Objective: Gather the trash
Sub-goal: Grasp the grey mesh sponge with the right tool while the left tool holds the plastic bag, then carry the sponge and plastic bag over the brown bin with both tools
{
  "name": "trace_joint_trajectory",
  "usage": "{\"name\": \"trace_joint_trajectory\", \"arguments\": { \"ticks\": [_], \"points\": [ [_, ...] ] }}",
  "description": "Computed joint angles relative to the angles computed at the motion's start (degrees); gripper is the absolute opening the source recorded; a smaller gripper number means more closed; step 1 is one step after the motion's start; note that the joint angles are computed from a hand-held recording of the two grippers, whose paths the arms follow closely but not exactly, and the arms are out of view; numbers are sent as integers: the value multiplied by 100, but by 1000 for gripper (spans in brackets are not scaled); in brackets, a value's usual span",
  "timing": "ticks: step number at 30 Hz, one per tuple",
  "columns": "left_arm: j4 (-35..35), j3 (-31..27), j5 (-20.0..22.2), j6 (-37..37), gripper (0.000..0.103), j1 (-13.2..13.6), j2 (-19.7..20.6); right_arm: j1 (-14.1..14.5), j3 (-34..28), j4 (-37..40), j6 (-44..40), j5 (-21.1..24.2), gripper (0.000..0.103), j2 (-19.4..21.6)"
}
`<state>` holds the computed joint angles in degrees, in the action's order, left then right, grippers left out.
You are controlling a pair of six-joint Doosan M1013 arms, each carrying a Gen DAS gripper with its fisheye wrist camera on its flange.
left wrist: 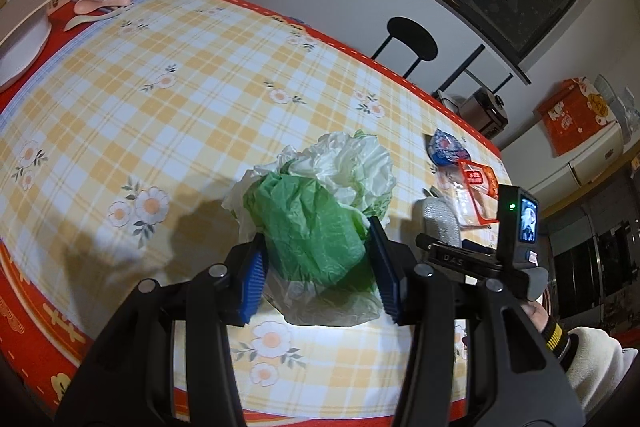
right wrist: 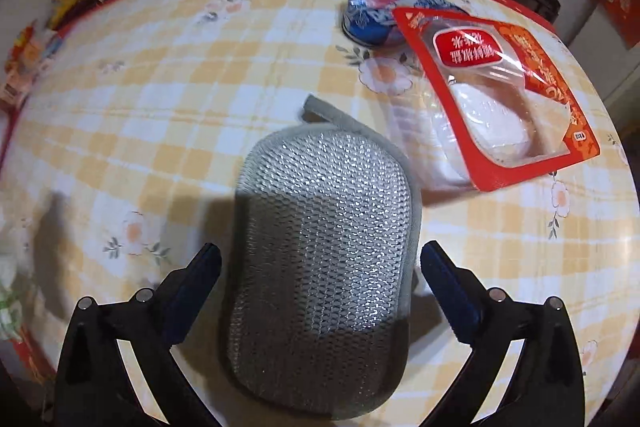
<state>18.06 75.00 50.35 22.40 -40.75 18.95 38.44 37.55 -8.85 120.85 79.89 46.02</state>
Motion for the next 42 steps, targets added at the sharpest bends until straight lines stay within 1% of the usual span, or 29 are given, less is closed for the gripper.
{"name": "trace_joint_trajectory", "arguments": {
  "ticks": [2,3,4,5,6,8,10,13,14,17,21,23,26,28,29,30,35,38,41,42],
  "points": [
    [19,85,-48,-87,49,21,-48,22,-172,-64,28,268,98,115],
    [22,104,-61,-110,49,26,-60,14,-134,-20,80,228,98,91],
    [20,132,-83,-132,49,34,-74,-6,-104,112,111,208,95,73],
    [19,152,-100,-150,49,39,-83,-6,-51,121,125,146,89,30],
    [18,161,-112,-161,49,41,-87,-13,-7,178,98,87,89,-3],
    [1,161,-135,-158,49,46,-83,-62,186,497,21,-186,88,-140],
    [-17,132,-151,-113,49,38,-66,-67,390,578,-69,-471,88,-307],
    [-31,48,-152,-19,49,9,-22,-116,815,860,-134,-1059,88,-632],
    [-36,-9,-140,50,49,-8,6,-128,883,911,-154,-1181,88,-697],
    [-48,-166,-115,208,49,-55,84,-168,1349,982,-222,-1717,88,-1070],
    [-76,-494,-30,496,49,-160,247,-236,1956,826,-105,-2291,88,-1552],
    [-107,-669,4,613,49,-213,343,-328,2328,668,82,-2533,88,-1841],
    [-202,-992,50,820,49,-310,537,-524,2832,378,436,-2764,88,-2216],
    [-312,-1282,76,999,49,-395,717,-667,3195,95,730,-2851,88,-2466],
    [-344,-1377,95,1058,49,-419,774,-728,3278,-2,827,-2847,88,-2527],
    [-398,-1546,127,1161,49,-469,878,-817,3477,-155,991,-2834,88,-2678],
    [-736,-2314,277,1578,49,-663,1341,-1294,4307,-697,1520,-2662,88,-3303],
    [-847,-2849,474,1825,49,-781,1655,-1573,4712,-907,1764,-2571,88,-3612],
    [-976,-3398,671,2012,49,-878,1975,-1797,4966,-1058,1990,-2512,88,-3768],
    [-1017,-3614,753,2081,49,-911,2101,-1910,5068,-1110,2032,-2473,88,-3840]
  ]
}}
